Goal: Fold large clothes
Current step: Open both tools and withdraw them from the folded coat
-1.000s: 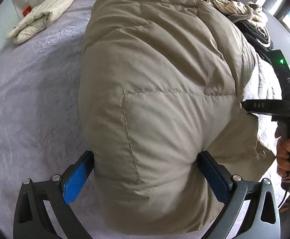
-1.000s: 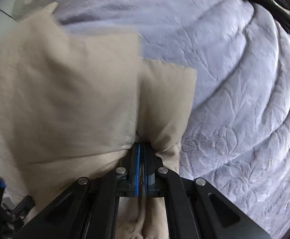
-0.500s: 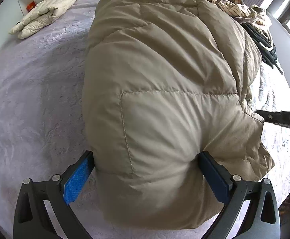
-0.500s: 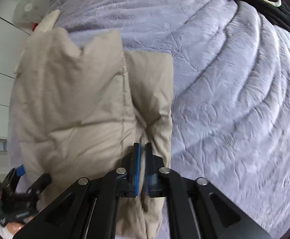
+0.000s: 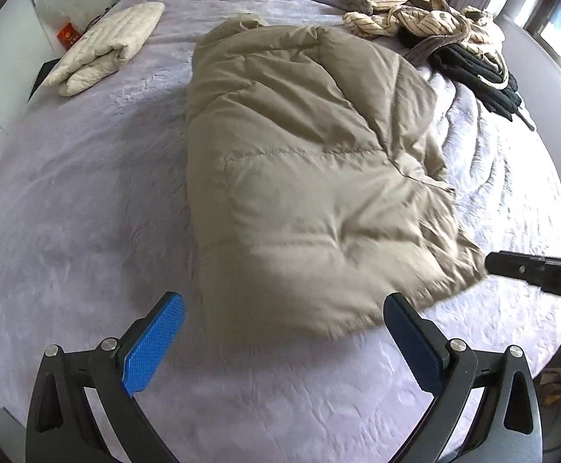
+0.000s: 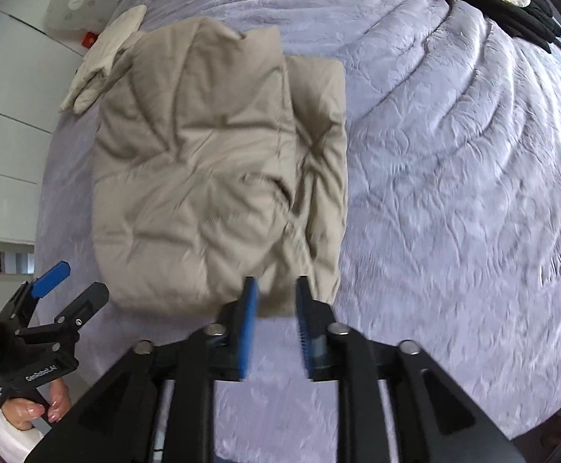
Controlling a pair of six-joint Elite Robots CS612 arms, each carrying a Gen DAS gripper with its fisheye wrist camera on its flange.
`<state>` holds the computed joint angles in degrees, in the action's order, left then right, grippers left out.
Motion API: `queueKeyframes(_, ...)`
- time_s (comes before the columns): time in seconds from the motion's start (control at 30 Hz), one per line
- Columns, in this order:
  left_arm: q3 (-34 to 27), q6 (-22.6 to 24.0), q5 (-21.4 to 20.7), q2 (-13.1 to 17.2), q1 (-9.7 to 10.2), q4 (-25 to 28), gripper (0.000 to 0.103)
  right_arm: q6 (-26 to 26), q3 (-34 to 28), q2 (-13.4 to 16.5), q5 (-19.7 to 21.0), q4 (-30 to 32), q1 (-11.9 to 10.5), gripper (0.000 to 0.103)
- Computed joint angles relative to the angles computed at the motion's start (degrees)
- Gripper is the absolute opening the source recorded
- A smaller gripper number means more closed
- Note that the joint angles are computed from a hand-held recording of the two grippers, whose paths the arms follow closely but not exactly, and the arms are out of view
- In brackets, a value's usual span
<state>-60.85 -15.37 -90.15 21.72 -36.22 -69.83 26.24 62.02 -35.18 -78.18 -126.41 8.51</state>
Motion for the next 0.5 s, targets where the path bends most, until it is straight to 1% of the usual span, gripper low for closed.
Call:
queueKeyframes(0.07,-2.1,-1.1,1.0,0.4,-0.48,2.1,0.103,0.4,1.0,-0.8,0.1,-0.5,0.3,0.046)
queueKeyframes(0.13,-3.6,-1.6,3.4,0.6,-0.97,3.9,0.103,0.4,1.7,-1.7,-0.8,-0.4,0.8,0.047)
queueKeyframes(0.17,-4.3,-1.8,4.8,0.7,-1.22,4.6,0.103,0.2,1.8,-2.0,-1.5,-0.2,1.0,0.052)
queueKeyframes(0.2,-5.3,-2.0,5.6,0.9,-1.4,5.1,0.103,-0.2,2.0,-2.4,-2.4,-0.2,1.2,0.061)
queueKeyframes(0.23,-6.0,-2.4,5.6,1.0,-1.41,5.1,0.103,-0.5,2.0,-2.6,-3.1,-0.4,1.4,0.066)
queueKeyframes(0.27,-6.9,-3.1,5.4,1.2,-1.42,5.1,0.103,-0.7,2.2,-2.9,-4.3,-0.9,1.6,0.075)
queueKeyframes(0.3,-7.5,-3.6,5.5,1.1,-1.42,4.9,0.103,-1.1,2.0,-3.1,-5.3,-1.4,1.7,0.081)
queueKeyframes(0.33,-7.9,-3.8,6.2,1.0,-1.52,4.8,0.103,-1.2,2.2,-3.4,-6.1,-1.9,1.9,0.081)
queueKeyframes(0.43,-9.2,-3.6,10.6,0.8,-2.2,4.1,0.103,-1.5,2.9,-4.6,-9.3,-4.0,2.6,0.081)
queueKeyframes(0.47,-9.4,-3.9,11.0,0.7,-2.23,3.6,0.103,-1.6,3.0,-4.9,-10.4,-4.7,2.7,0.082)
queueKeyframes(0.5,-9.6,-4.4,10.2,0.5,-2.05,3.0,0.103,-1.8,3.2,-5.2,-11.5,-5.8,3.0,0.089)
